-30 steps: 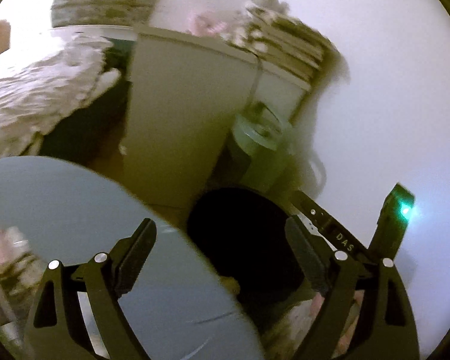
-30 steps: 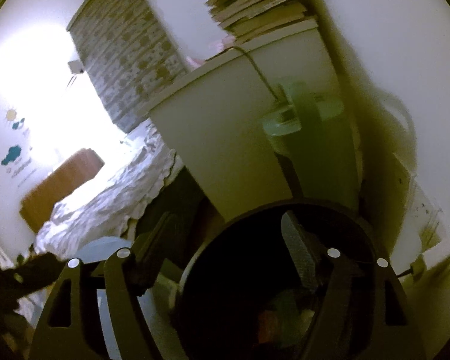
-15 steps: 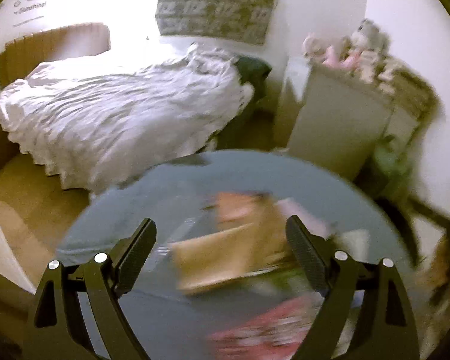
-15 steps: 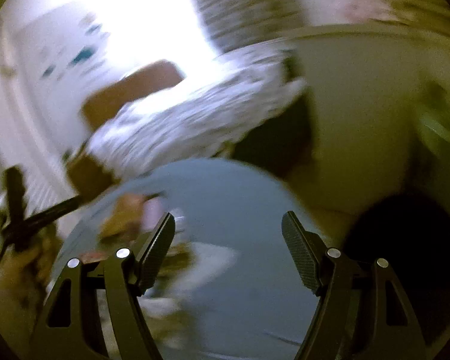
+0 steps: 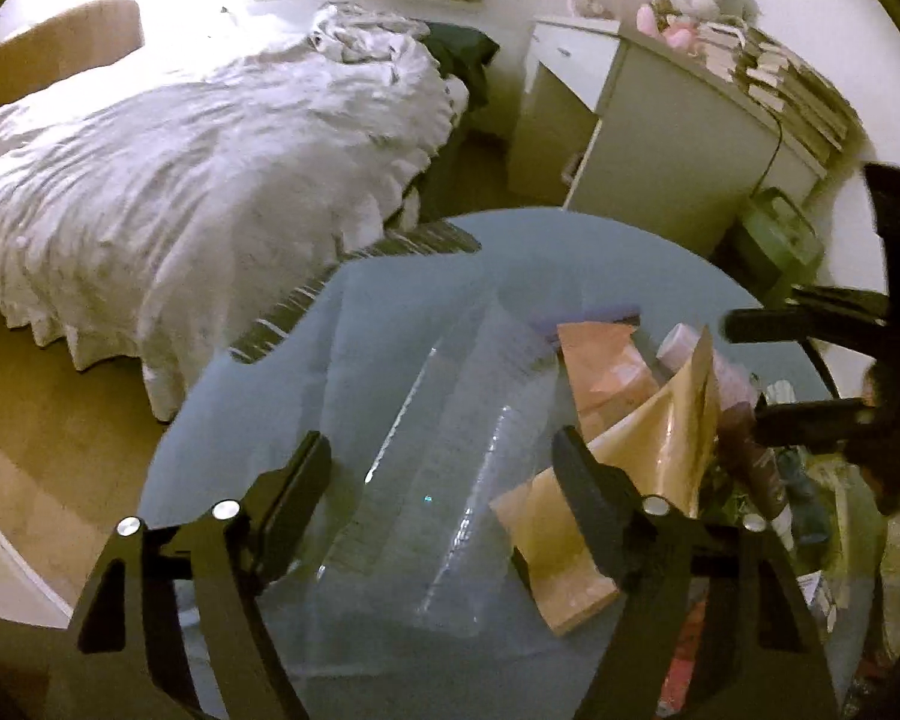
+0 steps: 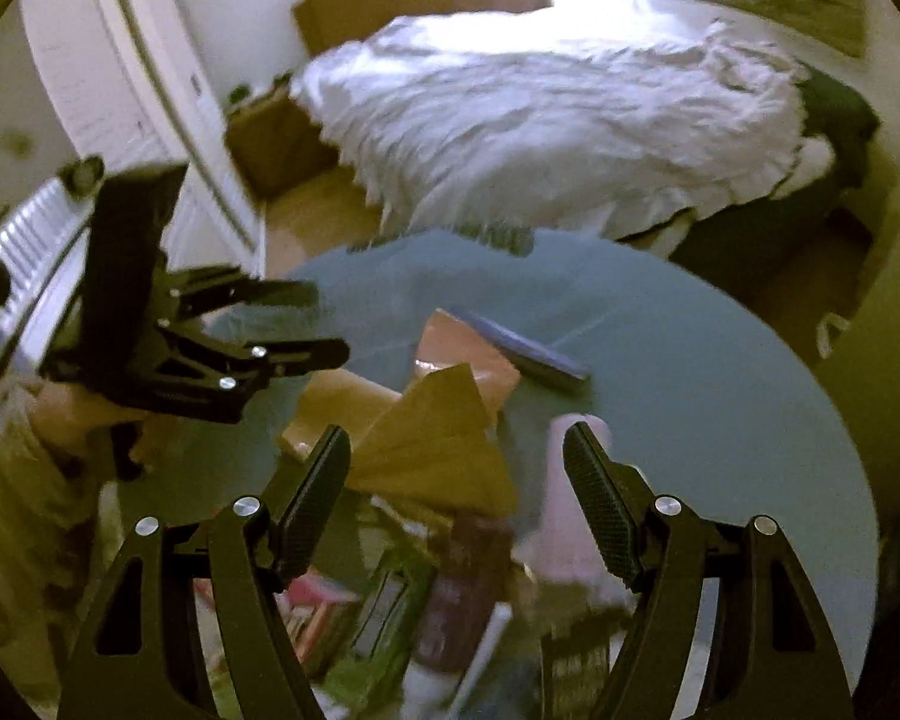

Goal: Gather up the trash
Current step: 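Grasp the clear plastic tray with the left tool while the right tool grasps the cardboard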

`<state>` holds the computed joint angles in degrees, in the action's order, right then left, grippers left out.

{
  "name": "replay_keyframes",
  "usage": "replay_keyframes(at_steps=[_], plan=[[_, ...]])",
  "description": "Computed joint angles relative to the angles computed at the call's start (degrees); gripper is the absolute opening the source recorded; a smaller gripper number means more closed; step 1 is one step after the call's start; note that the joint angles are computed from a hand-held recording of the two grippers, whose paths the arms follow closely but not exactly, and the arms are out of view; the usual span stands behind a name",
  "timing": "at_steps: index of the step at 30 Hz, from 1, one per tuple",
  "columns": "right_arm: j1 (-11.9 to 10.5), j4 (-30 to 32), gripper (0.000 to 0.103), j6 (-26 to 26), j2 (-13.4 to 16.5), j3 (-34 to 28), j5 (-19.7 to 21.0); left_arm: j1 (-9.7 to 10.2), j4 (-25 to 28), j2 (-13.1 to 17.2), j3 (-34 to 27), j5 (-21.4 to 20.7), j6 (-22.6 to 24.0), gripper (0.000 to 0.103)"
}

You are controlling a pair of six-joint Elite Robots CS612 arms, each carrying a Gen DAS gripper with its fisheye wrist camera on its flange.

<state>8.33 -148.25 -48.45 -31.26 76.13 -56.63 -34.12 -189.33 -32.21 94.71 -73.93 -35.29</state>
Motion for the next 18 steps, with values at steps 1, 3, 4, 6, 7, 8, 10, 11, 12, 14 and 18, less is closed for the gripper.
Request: replay_keyframes(at_steps=[1, 3, 4, 6, 7, 8, 10, 11, 12, 14, 18], plan=[[0.3, 1.6, 0.073, -0.9, 0.5, -1.0, -0.4, 0.04, 0.0, 0.1, -0.3, -0.4, 0.6, 0.074], [0.6, 5.8, 0.07, -3.1, 1.5, -3.2, -1.0, 0.14, -0.2, 0.3, -0.5, -1.1, 1.4, 0.063], [0.6, 8.3, 0.056, -4.3, 1.8, -4.3, -1.1, 0.27, 0.0, 0.5, -0.7, -1.9, 1.5, 0.058], [0.5, 11.3, 0.04, -6.5, 1.8, -4.7, -0.8, 0.2, 0.2, 0.5, -0.7, -1.5, 1.7, 0.055], [0.4, 10.9, 0.031, -7.4, 1.6, -4.4, -0.6, 0.09, -0.3, 0.5, -0.5, -1.3, 1.8, 0.051], [0.3, 10.3, 0.025, -8.0, 1.3, -3.8, -0.1, 0.03, -1.0, 0.5, -0.5, -1.2, 1.9, 0.049], [-0.1, 10.1, 0.009, -8.5, 0.7, -2.6, 2.2, -0.18, -2.8, 0.7, -0.2, -0.5, 1.9, 0.032], [-0.3, 10.5, 0.008, -8.7, 0.4, -2.2, 3.5, -0.23, -3.7, 0.7, -0.1, -0.8, 1.9, 0.024], [-0.6, 10.8, 0.007, -9.1, 0.0, -1.6, 4.8, -0.46, -3.5, 0.7, 0.0, 0.0, 1.4, 0.019], [-1.0, 12.1, 0.004, -11.0, -1.0, -0.3, 7.1, -0.67, -3.8, 0.5, 0.3, 0.6, 0.7, 0.019], [-1.8, 11.1, 0.002, -13.5, -3.5, 3.6, 10.1, -1.14, -8.2, 0.1, 2.1, 1.5, -2.1, 0.019]])
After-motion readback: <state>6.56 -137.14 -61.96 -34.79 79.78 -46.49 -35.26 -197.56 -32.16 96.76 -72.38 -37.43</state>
